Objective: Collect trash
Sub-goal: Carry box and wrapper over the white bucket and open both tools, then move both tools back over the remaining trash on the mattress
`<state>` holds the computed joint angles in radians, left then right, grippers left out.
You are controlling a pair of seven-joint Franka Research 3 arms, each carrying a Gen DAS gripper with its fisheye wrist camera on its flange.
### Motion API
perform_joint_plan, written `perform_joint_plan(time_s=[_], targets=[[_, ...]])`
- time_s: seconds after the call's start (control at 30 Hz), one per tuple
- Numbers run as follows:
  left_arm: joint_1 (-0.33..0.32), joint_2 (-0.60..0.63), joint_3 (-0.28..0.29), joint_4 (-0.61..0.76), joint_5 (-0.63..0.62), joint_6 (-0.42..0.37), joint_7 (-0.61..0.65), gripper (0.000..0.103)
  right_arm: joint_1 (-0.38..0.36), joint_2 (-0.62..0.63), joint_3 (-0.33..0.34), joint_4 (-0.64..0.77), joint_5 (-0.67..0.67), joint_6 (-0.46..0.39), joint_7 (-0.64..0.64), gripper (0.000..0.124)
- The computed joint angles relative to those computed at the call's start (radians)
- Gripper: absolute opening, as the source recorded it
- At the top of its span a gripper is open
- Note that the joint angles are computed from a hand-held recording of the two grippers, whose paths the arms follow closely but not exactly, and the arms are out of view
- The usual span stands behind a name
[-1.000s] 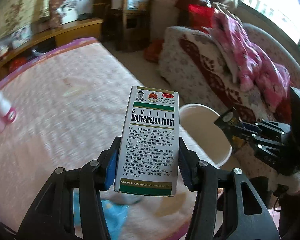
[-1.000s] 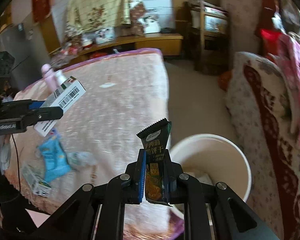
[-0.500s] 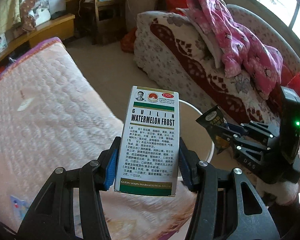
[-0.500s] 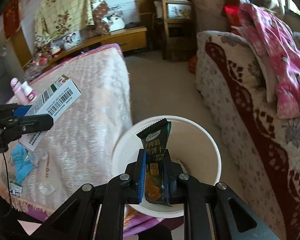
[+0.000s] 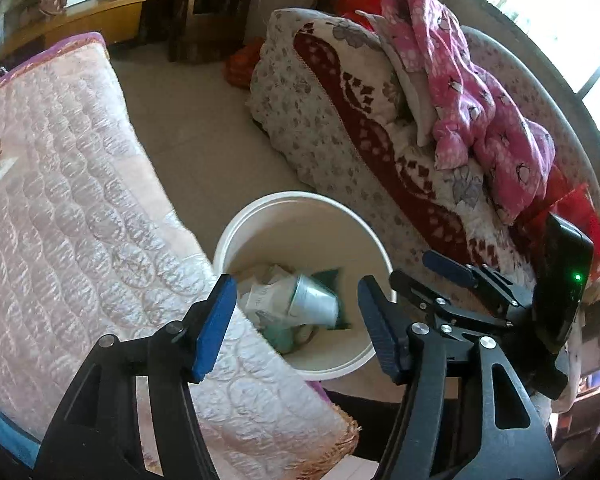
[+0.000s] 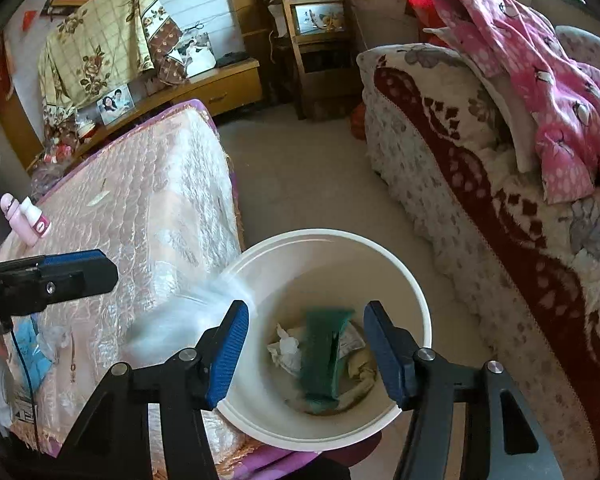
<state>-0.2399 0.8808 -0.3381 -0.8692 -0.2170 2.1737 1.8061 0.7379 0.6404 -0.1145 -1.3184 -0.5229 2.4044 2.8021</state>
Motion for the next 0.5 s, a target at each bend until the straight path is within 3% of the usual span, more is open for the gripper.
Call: perform_joint_plan(time_s=[0.27, 0.5], targets=[[0.016, -0.086, 0.024, -0.143, 0.042, 0.083, -0.007, 0.062, 0.012, 0.010, 0.003, 0.020, 0.001, -0.011, -0.018, 0.058], [0.049, -0.178, 0.025, -0.295, 0.074, 0.213, 0.003, 0.062, 0.033, 0.047, 0.004, 0.106, -0.002, -0.066, -0.049, 0.058]])
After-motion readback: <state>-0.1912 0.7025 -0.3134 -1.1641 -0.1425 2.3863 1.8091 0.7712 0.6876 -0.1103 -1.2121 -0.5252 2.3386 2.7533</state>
